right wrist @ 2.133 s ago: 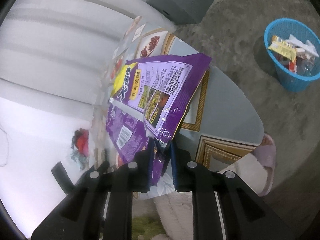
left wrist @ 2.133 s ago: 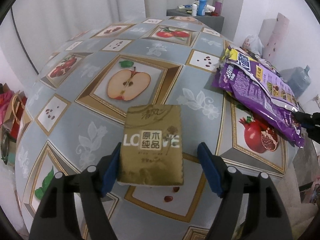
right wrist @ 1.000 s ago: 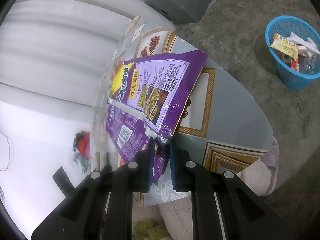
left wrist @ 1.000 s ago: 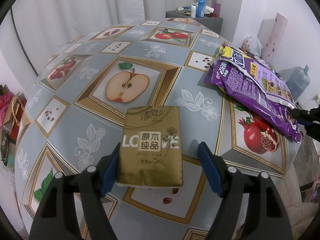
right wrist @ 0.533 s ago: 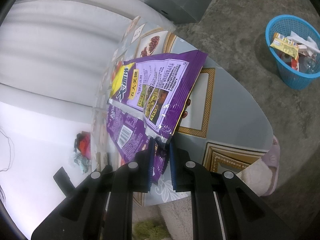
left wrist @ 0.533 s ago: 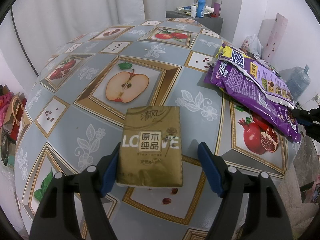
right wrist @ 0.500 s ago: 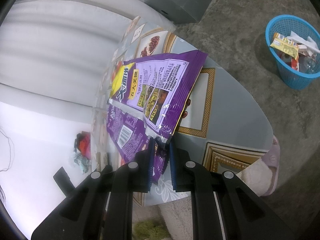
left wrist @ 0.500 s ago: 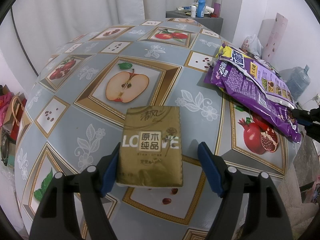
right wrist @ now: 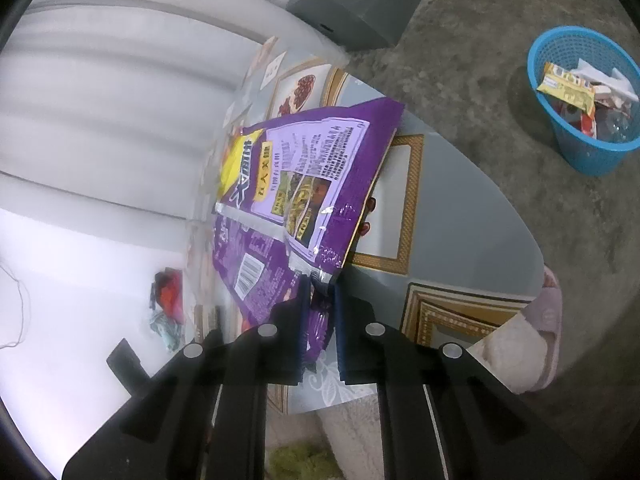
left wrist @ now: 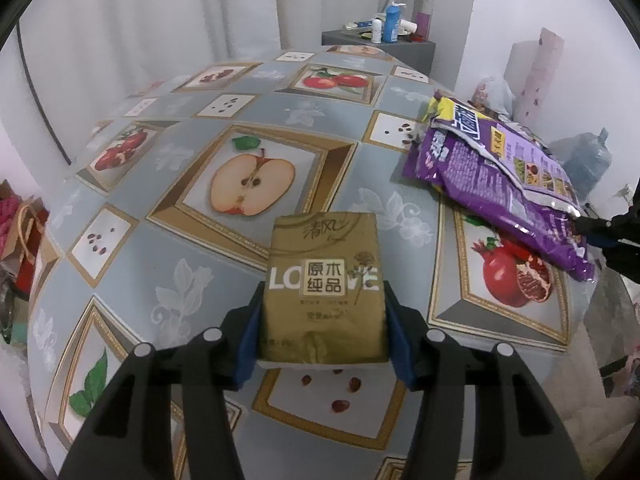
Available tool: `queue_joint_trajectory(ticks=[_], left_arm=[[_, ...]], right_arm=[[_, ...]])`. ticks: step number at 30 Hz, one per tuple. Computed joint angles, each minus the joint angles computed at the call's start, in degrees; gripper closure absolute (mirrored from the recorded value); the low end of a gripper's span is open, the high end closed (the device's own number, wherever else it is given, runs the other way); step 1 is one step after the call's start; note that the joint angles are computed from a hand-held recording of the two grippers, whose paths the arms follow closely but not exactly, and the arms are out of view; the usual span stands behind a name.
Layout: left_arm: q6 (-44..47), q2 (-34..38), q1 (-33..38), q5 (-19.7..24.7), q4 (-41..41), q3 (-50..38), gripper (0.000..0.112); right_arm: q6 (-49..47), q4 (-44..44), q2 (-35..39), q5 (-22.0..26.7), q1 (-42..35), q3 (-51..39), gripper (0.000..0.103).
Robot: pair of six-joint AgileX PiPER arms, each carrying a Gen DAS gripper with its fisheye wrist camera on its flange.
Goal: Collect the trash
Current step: 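Hold the gold tissue pack in the left tool while the right tool holds the purple bag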
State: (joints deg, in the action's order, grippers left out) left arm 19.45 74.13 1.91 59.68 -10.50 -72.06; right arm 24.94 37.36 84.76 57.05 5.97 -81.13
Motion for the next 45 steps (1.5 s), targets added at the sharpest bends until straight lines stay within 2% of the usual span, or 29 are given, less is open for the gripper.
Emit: queue_joint_trajectory(ticks=[3, 7, 12, 15, 21, 26, 34, 42, 45], left_arm=[[2.1, 1.7, 0.9, 1.6, -4.9, -2.0, 0.061], [3.5, 2.4, -1.4, 1.0, -9.4, -3.8, 0.061], [1.8, 3.0, -6.4, -0.3, -7.3, -5.1, 0.061], [1.0, 4.4, -7.0, 0.0, -6.6, -5.0, 0.061], [2.0, 6.1, -6.0, 0.7, -7.9, -4.8, 0.061], [2.5, 6.0, -6.3, 0.2, -7.3, -4.4, 0.061], [3.0, 4.8, -6.0, 0.2, -7.4, -3.3, 0.061], [2.7, 4.2, -6.6, -0.4, -6.7, -2.6, 0.060], [2.2, 3.9, -7.3, -0.4, -5.7, -2.7, 0.060]], right_arm=[[-0.8, -0.2, -0.2, -0.2, 0.1, 0.2, 0.096], [-1.6, -2.6, 0.7, 1.3, 1.3, -2.0, 0.096], [-4.2, -2.8, 1.0, 3.7, 2.1, -3.1, 0.097], [-5.4, -1.8, 0.7, 4.8, 1.8, -3.0, 0.097], [-9.1, 7.3, -0.1, 2.9, -1.1, 1.4, 0.092], [-12.5, 13.7, 0.4, 2.0, -1.6, 2.9, 0.079], [-7.2, 6.6, 1.9, -0.4, 3.1, -0.8, 0.079], [-4.9, 4.4, 0.7, -4.0, 4.2, 1.3, 0.088], [-5.4, 4.6, 0.5, -3.8, 3.6, 1.6, 0.091]])
